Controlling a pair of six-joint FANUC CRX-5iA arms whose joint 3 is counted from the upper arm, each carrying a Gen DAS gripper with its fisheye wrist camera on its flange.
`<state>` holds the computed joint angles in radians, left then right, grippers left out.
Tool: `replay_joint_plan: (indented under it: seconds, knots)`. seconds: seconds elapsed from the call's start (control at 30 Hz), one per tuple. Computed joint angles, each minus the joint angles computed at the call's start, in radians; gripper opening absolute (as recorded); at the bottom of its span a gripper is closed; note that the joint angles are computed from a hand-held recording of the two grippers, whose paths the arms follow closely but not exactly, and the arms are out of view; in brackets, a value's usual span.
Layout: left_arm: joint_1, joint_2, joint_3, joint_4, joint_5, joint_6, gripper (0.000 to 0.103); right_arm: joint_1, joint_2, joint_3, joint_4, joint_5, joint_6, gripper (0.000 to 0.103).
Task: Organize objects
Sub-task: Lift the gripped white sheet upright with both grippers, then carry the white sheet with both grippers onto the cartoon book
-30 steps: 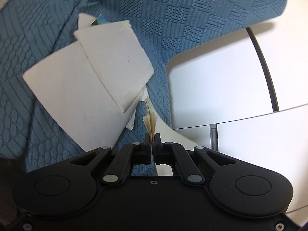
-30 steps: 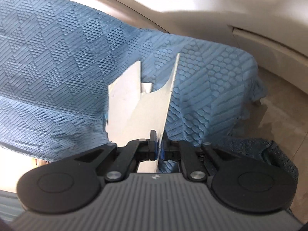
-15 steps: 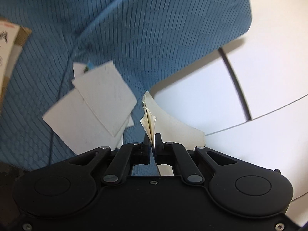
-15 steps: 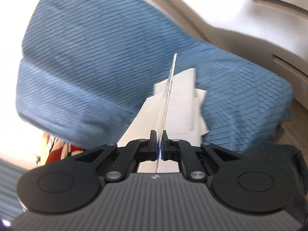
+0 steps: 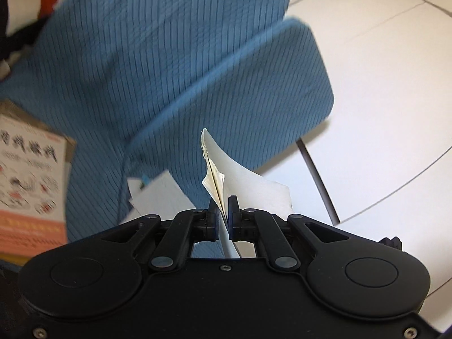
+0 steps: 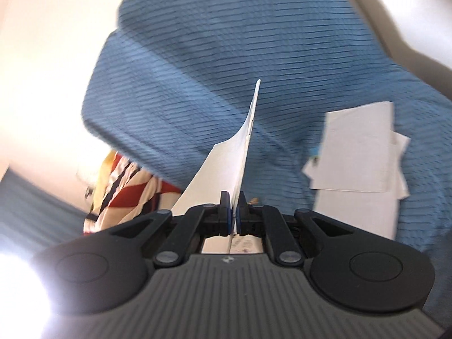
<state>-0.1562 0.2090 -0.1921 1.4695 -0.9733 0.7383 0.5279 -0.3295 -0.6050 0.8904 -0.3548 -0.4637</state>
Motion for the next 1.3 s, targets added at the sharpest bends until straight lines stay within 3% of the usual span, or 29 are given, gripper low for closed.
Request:
replay_joint_plan:
  seconds: [0.2,0.4,0.57,0.9,1.07,1.3]
  knots:
    - [0.068,-0.034,-0.038,0.025,0.015,-0.040,0.006,0.016,0.115,0.109,-0.105,0.053,0.165,0.009]
    - [0.128,-0.044,-0.085,0.036,0.034,-0.062,0.006,0.048,0.232,0.232,-0.319,0.051,0.427,0.009]
    - [0.159,-0.025,-0.109,0.022,0.056,-0.069,0.006,0.060,0.327,0.348,-0.506,-0.001,0.638,0.009]
    - [0.159,0.020,-0.117,-0.023,0.149,-0.080,0.007,0.041,0.509,0.522,-0.708,-0.079,0.906,0.009]
    - [0.157,0.052,-0.098,-0.070,0.185,-0.048,0.007,0.045,0.579,0.570,-0.698,-0.104,0.959,0.009]
    - [0.177,0.139,-0.016,-0.194,0.155,0.056,0.009,0.044,0.640,0.566,-0.585,-0.074,0.896,0.009]
